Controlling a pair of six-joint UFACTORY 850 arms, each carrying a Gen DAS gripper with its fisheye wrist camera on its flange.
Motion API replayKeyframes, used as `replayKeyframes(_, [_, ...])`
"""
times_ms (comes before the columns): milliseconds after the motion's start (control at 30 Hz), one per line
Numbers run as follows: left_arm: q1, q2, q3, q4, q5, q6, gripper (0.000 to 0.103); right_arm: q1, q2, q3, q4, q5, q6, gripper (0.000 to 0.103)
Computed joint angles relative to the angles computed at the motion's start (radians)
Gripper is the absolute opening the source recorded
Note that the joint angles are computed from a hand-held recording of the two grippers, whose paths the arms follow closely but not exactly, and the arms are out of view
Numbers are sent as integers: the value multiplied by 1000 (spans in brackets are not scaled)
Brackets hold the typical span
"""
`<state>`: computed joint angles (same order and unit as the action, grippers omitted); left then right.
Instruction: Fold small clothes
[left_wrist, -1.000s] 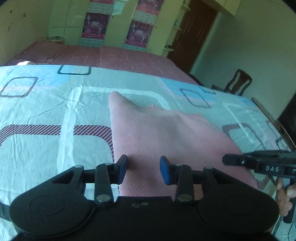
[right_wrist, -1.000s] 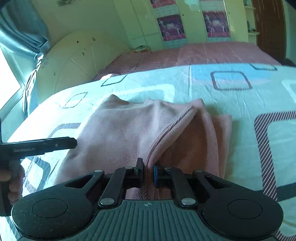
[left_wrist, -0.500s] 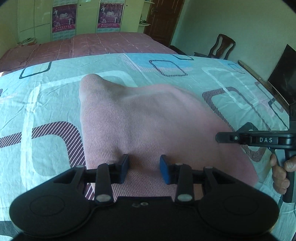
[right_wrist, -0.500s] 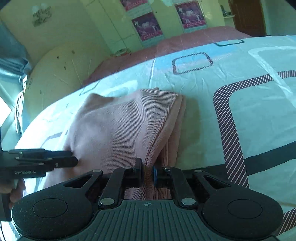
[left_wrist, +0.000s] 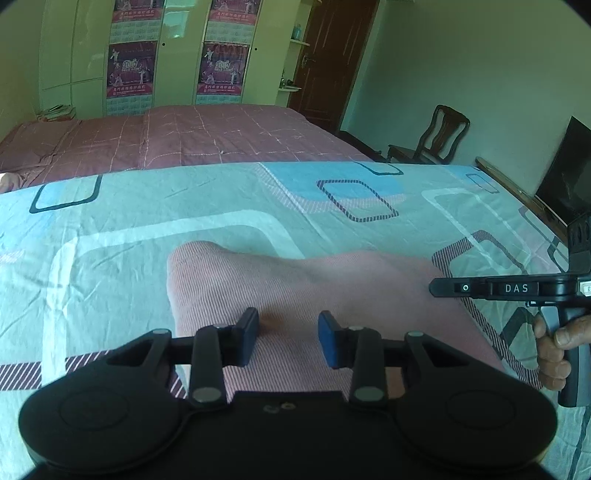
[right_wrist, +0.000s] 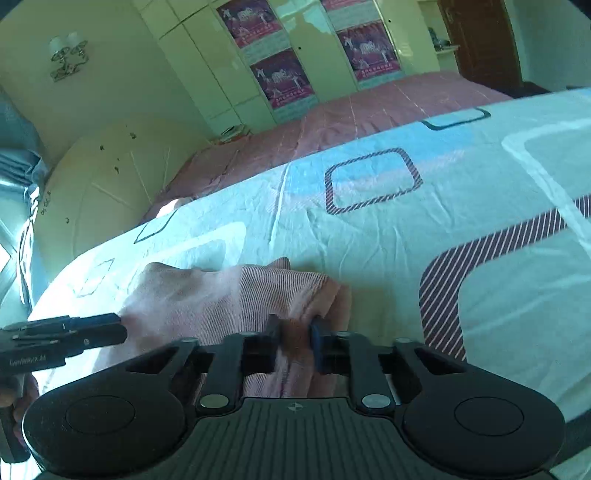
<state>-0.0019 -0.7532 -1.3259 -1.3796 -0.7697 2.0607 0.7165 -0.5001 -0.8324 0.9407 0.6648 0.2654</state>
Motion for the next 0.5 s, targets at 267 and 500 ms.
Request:
replayKeyframes(267, [-41, -63, -71, 88, 24, -117, 30, 29, -43, -45, 176, -5, -236, 6])
replayKeyframes(500, [25, 41, 61, 16, -9, 46, 28, 39, 13, 10, 132, -9, -140, 6])
